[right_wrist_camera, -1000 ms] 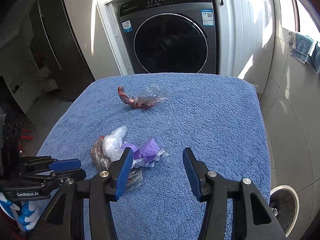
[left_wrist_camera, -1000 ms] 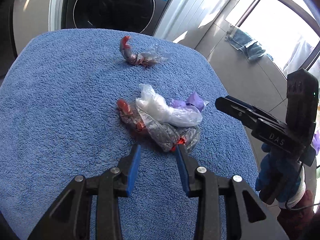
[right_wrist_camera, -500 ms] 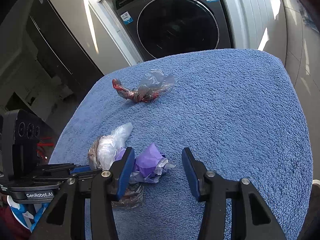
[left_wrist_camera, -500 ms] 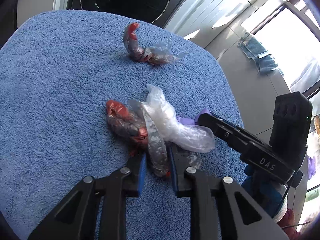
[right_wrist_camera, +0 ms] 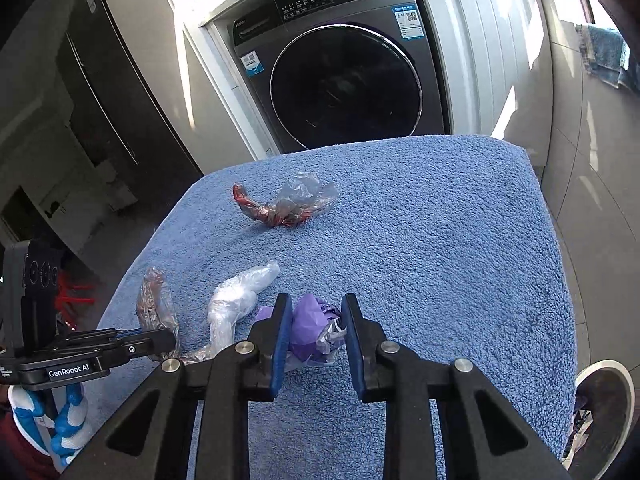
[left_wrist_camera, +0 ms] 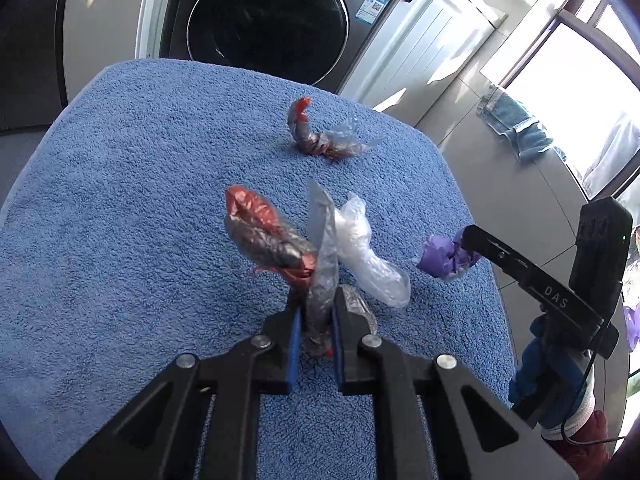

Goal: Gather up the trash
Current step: 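Carry the clear bag and purple glove over the white trash bin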

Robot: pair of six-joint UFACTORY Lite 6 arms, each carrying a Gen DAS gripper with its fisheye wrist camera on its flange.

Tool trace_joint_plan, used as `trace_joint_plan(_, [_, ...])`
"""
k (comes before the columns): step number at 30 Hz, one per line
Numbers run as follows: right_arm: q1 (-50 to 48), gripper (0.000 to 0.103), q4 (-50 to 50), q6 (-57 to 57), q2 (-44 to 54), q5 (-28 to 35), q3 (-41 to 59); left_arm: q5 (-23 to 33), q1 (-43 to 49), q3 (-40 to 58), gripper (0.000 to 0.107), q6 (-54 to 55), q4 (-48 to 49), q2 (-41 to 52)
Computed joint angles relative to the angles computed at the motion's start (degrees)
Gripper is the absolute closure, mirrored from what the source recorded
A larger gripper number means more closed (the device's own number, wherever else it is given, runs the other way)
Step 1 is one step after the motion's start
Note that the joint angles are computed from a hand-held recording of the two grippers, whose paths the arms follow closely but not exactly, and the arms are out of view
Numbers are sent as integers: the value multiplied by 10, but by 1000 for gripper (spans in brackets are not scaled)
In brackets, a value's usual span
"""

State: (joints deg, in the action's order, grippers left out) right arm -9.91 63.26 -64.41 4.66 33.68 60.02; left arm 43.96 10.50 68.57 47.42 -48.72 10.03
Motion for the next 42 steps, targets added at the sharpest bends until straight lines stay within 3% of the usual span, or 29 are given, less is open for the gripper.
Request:
trace_joint_plan(2, [-15, 80, -19, 14, -43, 3, -22, 13, 21, -16, 95, 15, -10, -26])
trace_joint_plan(4, [-28, 87, -38, 31, -87, 8, -44, 29, 43, -32, 95, 29, -18, -54])
trace_joint_plan(13, [-57, 88, -76, 72, -250, 43, -125, 94, 117, -85, 95, 71, -34, -176])
trace_joint_plan(21, [-137, 88, -43, 26, -319, 115, -159, 105, 109, -91, 95, 43, -13, -246])
trace_joint_plan(26, [-252, 88, 0, -49, -312, 198, -163, 69, 8, -73, 95, -45, 47, -268])
trace_joint_plan(32, [-433, 88, 19, -140, -247, 306, -123, -13, -218, -1, 95, -227, 185, -228])
trace_joint_plan(37, [-564, 88, 13, -193, -134, 347, -48, -53, -409, 116, 95, -379, 321, -107])
trace_joint_plan(42, [-637, 88, -3, -219, 4, 309, 34, -35, -528, 300, 95, -443, 385, 81])
